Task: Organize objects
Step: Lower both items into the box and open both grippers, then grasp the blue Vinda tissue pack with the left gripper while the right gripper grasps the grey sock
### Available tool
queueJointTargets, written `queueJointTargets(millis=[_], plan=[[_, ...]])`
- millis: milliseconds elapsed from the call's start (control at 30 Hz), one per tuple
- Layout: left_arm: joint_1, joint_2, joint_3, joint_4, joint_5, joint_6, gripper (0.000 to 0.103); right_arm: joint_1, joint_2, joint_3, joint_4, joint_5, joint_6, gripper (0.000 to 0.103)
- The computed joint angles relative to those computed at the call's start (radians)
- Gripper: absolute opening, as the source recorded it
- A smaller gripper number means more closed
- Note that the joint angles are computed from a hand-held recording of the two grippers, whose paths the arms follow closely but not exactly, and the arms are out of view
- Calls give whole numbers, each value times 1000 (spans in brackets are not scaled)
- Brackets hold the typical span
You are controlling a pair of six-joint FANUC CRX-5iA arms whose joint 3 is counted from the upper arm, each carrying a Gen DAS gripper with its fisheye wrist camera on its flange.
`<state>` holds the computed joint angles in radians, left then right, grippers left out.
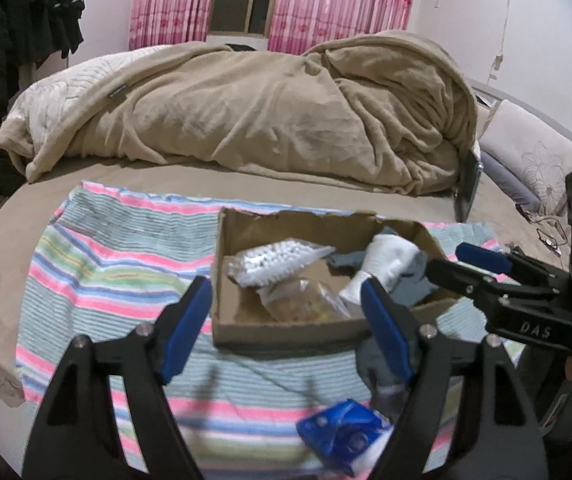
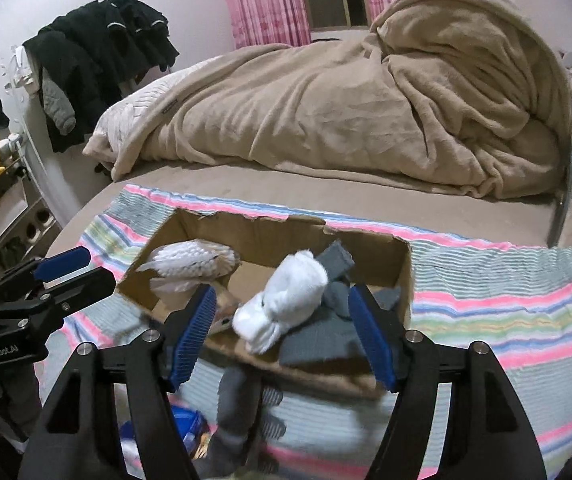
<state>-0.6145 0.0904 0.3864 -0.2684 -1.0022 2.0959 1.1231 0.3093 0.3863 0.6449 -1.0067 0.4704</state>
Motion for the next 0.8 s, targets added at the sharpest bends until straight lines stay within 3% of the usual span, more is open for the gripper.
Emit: queueJointTargets(millis=[367, 800], plan=[[-73, -57, -15, -38, -40, 16, 78, 86, -68, -56, 87, -40, -67, 72], [-119, -74, -47, -60, -82, 46, 78, 130, -99, -110, 59, -54, -106, 72]])
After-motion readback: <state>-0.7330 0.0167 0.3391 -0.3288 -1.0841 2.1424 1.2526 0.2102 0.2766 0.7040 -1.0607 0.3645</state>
